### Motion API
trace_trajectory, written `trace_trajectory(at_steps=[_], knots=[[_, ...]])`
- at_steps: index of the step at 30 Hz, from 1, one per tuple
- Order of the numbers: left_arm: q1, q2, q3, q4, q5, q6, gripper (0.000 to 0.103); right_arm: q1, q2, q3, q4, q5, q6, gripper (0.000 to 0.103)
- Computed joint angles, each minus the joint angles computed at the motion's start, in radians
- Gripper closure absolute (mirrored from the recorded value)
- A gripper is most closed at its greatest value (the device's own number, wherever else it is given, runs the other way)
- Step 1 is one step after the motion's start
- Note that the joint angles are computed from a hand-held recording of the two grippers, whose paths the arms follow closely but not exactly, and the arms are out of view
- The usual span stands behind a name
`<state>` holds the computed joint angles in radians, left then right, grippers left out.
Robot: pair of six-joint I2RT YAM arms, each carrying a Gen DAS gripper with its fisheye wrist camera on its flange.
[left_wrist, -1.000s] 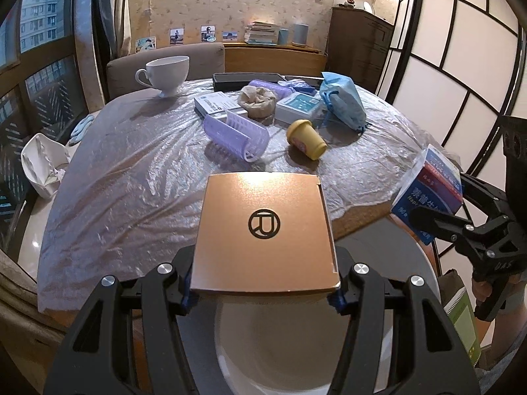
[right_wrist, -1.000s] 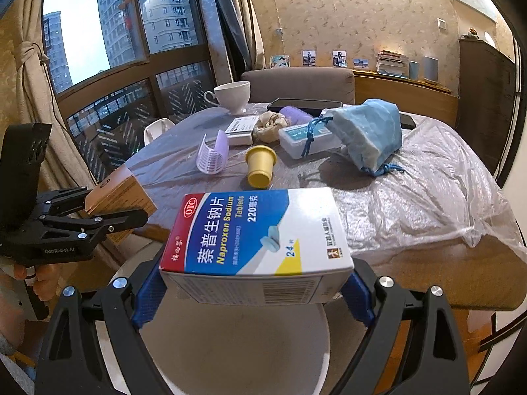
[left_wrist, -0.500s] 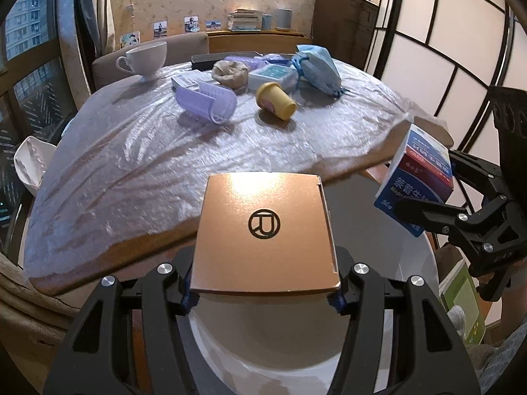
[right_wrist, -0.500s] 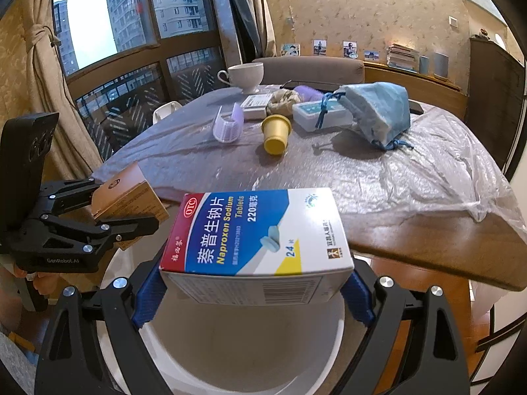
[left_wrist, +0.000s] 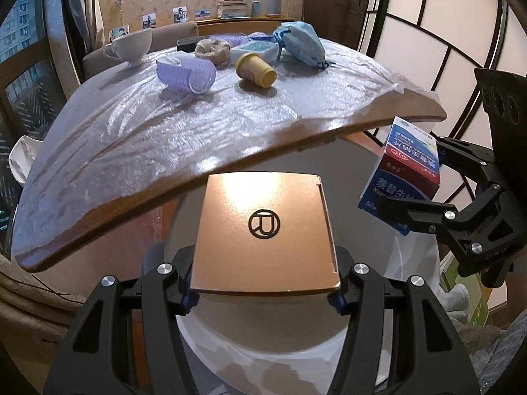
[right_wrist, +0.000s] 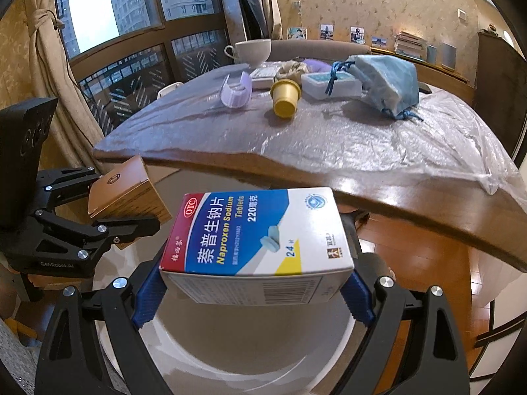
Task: Collect trash
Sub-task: 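Carry the gold box in the left tool while the right tool carries the Naproxen box over the bin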
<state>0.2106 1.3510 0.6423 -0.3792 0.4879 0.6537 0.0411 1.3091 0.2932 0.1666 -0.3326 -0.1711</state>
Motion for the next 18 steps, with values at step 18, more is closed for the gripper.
trace_trajectory(at_steps=[18], knots=[[-0.03,0.074,-0.034,0.078,-0.065,-0.01,0.044,0.051,0.129,-0.021,0.092,0.064,0.019,0.015]])
